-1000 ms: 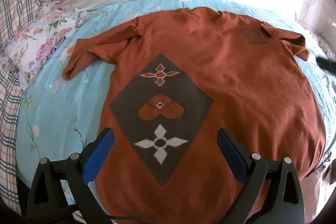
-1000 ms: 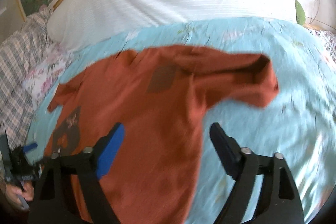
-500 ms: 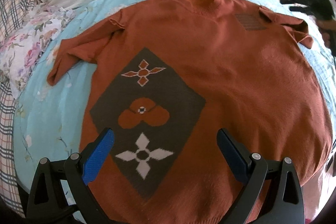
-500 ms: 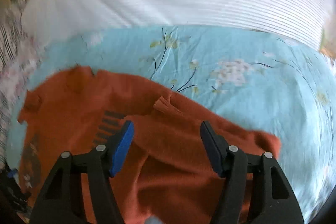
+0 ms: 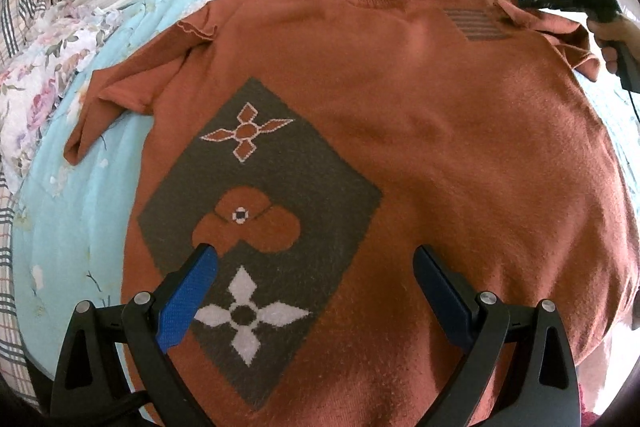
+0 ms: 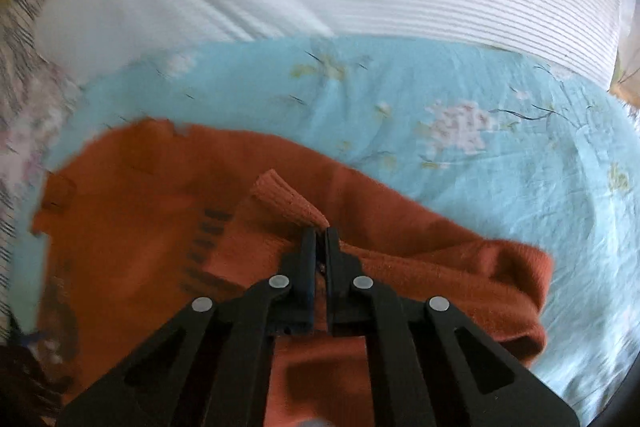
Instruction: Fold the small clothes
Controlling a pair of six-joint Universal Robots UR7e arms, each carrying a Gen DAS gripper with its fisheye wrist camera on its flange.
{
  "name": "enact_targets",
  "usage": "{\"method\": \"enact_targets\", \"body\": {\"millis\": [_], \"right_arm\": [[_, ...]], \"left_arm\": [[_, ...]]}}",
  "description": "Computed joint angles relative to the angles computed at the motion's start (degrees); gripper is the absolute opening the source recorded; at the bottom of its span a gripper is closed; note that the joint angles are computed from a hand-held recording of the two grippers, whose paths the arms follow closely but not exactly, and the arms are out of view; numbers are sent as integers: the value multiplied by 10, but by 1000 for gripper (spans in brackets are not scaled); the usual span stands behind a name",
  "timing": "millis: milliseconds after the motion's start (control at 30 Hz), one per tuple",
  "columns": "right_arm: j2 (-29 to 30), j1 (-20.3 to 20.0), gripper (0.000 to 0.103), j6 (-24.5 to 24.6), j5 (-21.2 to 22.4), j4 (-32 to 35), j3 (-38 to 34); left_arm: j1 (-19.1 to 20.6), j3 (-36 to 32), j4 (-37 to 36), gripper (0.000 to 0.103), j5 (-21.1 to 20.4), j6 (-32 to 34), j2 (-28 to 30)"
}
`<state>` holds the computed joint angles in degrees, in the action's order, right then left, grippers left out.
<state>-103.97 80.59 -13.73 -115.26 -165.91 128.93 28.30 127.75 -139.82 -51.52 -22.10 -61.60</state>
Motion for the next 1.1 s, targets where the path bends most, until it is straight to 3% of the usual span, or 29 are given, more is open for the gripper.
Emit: {"method": "enact_targets", "body": {"millis": [100, 200, 267, 367, 600, 733, 900, 933, 967, 1033, 1100], "right_arm": [[10, 37, 4, 33, 36, -24, 5], [70, 86, 4, 66, 38, -67, -10], [107, 100, 4, 92, 64, -90, -14], [176, 103, 4, 142, 127, -122, -28], [309, 121, 4, 201, 205, -190, -51], [353, 126, 4, 197, 232, -201, -63], [360, 108, 9, 203, 252, -147, -70], [355, 103, 20, 206, 253, -144, -65], [347, 98, 38, 208, 258, -147, -55], [329, 88, 59, 208, 266, -168, -33], [297, 80, 59, 202, 269, -184, -3]], "left_arm": [[0, 5, -13, 98, -6, 5, -5], [-2, 14, -25, 98, -10, 7, -16], [-3, 20, -32, 98, -11, 5, -24], [2, 29, -39, 98, -13, -2, -38], [23, 44, -34, 98, -9, -27, -80], [41, 46, -32, 98, -6, -37, -98], [58, 46, -38, 98, -5, -41, -104], [60, 46, -40, 98, -5, -41, -103], [63, 43, -44, 98, -8, -39, -101], [68, 39, -57, 98, -16, -34, -96], [79, 25, -75, 98, -31, -22, -84]]}}
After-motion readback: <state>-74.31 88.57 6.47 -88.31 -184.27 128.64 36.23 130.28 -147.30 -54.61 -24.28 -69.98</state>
